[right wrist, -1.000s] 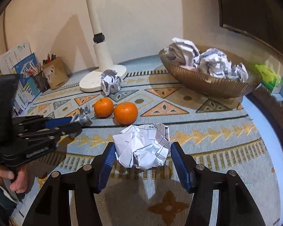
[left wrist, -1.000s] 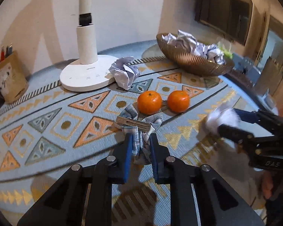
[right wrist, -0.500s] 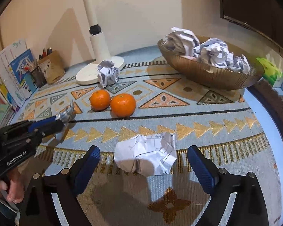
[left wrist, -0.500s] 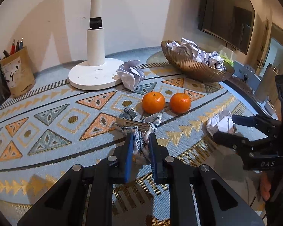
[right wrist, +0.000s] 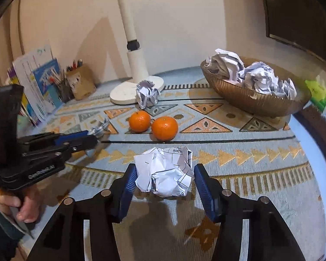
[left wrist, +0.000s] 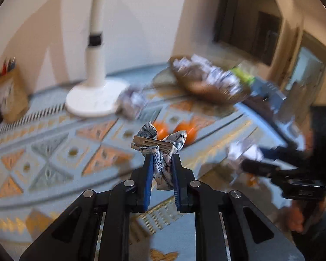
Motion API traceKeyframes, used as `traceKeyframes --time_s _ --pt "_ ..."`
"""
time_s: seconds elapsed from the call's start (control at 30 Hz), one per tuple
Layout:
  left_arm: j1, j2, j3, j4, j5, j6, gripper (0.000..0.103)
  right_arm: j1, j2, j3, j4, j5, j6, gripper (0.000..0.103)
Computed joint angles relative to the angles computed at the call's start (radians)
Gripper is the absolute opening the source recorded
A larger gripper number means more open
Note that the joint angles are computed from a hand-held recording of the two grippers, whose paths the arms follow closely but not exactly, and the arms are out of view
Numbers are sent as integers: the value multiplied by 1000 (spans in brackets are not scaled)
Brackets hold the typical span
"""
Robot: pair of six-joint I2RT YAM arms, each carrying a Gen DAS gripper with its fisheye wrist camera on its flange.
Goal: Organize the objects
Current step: 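Grasp a crumpled paper ball with the right tool while the left tool grasps a grey cloth, then carry the paper ball and grey cloth over the brown bowl and open both tools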
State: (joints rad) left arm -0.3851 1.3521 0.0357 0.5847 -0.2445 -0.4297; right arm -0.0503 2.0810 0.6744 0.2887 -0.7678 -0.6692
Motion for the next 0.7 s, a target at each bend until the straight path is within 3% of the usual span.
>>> traceKeyframes --time_s 0.03,0.1,0.17,0.23,0.3,0.4,0.47,0.57,0.7 --pt "-7 -111 39 -123 -12 28 14 -19 1 27 -64 -21 -14 53" --pt "1 -202 136 -265 0 85 14 -73 -8 105 -214 -58 -45 53" --pt "1 -173 231 -289 -8 136 14 -118 -53 173 -285 -84 -2 53" --pt "4 -76 357 -280 7 178 14 -150 -96 242 -302 -119 94 53" --pt "17 20 466 -274 37 202 14 -159 -123 286 -240 -119 223 53" --pt "70 203 660 -267 133 219 14 -141 -117 370 -83 -30 449 53" --pt "95 309 773 -283 169 230 14 -126 -72 447 -46 6 542 53" --pt "131 486 961 -318 213 235 14 -89 43 607 -48 64 647 54" --pt "155 680 1194 -381 242 246 14 -36 201 822 -112 148 699 54"
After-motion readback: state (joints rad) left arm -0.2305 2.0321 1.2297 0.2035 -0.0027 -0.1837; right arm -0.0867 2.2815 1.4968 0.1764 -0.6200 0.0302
